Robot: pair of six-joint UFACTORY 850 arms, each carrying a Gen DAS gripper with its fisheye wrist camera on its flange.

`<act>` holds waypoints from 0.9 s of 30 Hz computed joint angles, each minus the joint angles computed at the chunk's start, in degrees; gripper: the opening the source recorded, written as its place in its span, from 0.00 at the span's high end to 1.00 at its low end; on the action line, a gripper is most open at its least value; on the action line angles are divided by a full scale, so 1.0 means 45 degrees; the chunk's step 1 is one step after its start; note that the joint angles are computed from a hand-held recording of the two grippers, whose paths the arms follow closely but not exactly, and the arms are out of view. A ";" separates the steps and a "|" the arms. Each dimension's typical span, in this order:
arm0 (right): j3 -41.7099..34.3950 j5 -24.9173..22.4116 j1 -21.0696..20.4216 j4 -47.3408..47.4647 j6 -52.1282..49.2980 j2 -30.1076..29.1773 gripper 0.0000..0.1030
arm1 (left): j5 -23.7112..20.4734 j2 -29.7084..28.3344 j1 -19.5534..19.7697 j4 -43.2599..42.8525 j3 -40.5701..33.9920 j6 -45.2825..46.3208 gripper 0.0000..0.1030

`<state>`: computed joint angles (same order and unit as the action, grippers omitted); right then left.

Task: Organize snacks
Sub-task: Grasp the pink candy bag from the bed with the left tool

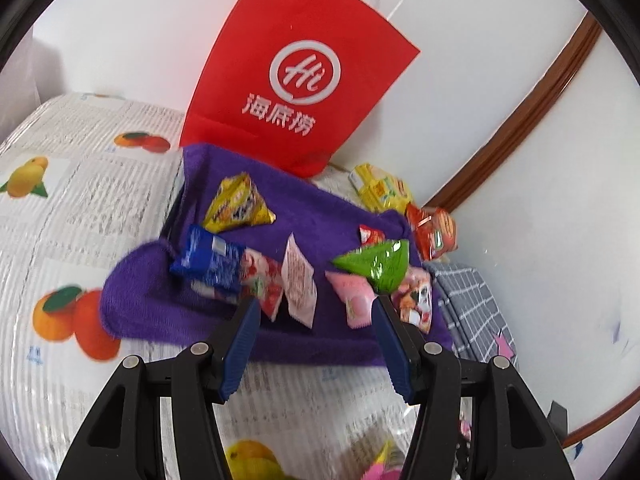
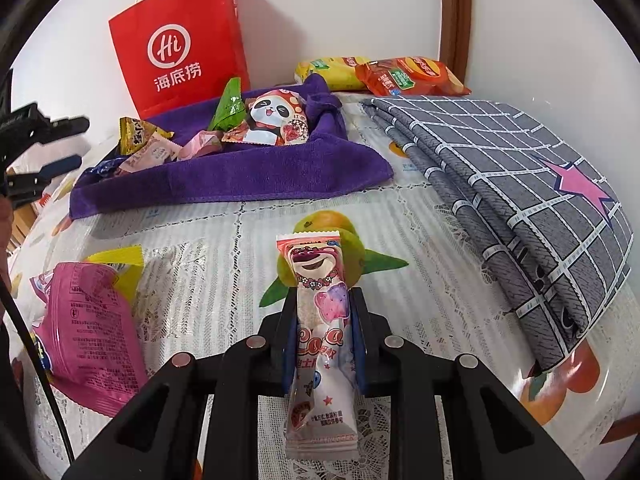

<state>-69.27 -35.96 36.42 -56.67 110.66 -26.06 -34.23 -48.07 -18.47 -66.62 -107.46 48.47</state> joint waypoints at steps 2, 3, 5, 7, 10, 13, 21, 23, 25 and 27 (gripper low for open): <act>0.0065 0.0057 -0.0002 -0.0057 0.0093 0.0048 0.77 | -0.0235 0.0243 0.0032 -0.0253 0.0368 0.0248 0.46; 0.0093 0.0082 -0.0006 -0.0088 0.0125 0.0067 0.77 | -0.0252 0.0443 0.0036 -0.0333 0.0638 0.0384 0.46; 0.0176 0.0162 -0.0015 -0.0198 0.0274 0.0124 0.77 | -0.0128 0.0835 0.0009 -0.0415 0.1135 0.0563 0.46; 0.0271 0.0281 -0.0033 -0.0318 0.0456 0.0193 0.77 | -0.0062 0.1255 -0.0022 -0.0537 0.1654 0.0741 0.42; 0.0335 0.0369 -0.0065 -0.0392 0.0507 0.0244 0.78 | 0.0142 0.1983 -0.0125 -0.0718 0.2588 0.1238 0.41; 0.0463 0.0401 -0.0012 -0.0844 0.0904 0.0360 0.78 | 0.0497 0.2543 -0.0325 -0.0021 0.3296 0.0976 0.40; 0.1182 0.0332 0.0183 -0.1663 0.2300 0.1263 0.78 | 0.0361 0.3505 -0.0691 0.0608 0.4750 0.0672 0.35; 0.1241 -0.0308 0.0309 -0.1421 0.2102 0.1472 0.78 | 0.0517 0.3765 -0.0812 0.0411 0.5143 0.1028 0.34; 0.1445 -0.0566 0.0401 -0.1373 0.2149 0.1729 0.78 | 0.0596 0.3879 -0.0950 0.0410 0.5363 0.1136 0.30; 0.1807 -0.0597 0.0530 -0.1466 0.2453 0.2080 0.78 | 0.0781 0.3853 -0.1131 0.1078 0.5362 0.0445 0.30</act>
